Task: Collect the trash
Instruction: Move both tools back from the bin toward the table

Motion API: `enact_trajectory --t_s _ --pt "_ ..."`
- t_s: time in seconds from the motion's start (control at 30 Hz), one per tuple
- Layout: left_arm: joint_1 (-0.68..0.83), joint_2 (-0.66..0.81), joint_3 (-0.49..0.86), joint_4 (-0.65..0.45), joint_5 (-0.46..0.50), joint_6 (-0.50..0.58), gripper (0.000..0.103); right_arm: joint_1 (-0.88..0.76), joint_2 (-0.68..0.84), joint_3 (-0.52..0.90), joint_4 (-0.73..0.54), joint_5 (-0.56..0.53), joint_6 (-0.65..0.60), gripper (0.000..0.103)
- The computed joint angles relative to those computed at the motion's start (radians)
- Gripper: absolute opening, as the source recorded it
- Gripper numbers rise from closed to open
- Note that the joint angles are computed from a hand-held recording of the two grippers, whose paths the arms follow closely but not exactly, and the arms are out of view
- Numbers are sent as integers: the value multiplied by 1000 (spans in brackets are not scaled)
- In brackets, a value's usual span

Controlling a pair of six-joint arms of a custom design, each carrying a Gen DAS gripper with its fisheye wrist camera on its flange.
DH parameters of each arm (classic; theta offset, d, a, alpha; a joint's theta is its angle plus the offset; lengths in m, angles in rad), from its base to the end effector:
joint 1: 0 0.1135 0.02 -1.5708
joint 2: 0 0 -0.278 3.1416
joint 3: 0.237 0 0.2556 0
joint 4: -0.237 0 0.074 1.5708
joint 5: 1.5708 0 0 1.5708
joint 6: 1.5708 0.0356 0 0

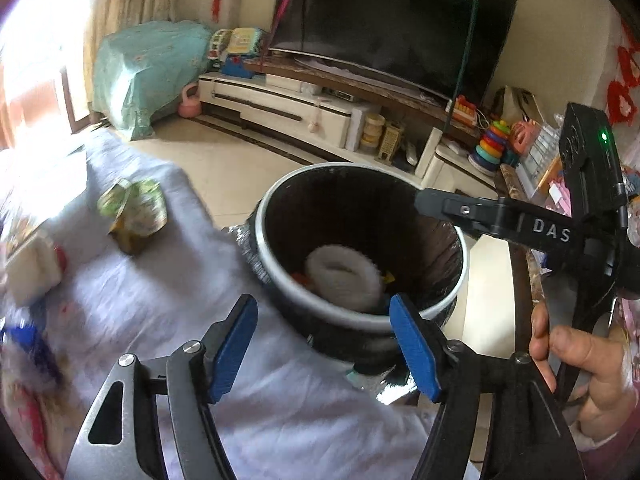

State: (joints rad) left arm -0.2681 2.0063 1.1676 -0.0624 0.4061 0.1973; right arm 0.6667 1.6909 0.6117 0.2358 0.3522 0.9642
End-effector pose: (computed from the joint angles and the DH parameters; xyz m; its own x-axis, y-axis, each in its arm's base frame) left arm 0.3957 -0.1233 0.1372 -0.6473 0.3646 -0.6694 0.6187 0.7642 -0.1820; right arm 0.2394 0.1727 0.1186 -0.6634 0.4593 -0.5908 0.2541 0.8808 0.3994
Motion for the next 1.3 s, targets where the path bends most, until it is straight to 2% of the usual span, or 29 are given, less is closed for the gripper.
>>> enact_trajectory --t_s 0.2,0.4,0.57,1.03,1.3 --pt "82 -83 -166 76 37 -15 69 121 21 19 -2 80 75 89" --pt "197 -157 -295 114 80 7 70 237 59 80 -31 169 124 91" --pt "327 -194 -353 101 120 39 70 316 116 157 -43 204 140 93" --pt "597 -290 -448 38 182 126 70 384 338 407 -54 117 115 93" --pt "652 -286 -392 -27 180 145 70 387 445 553 -72 53 57 93"
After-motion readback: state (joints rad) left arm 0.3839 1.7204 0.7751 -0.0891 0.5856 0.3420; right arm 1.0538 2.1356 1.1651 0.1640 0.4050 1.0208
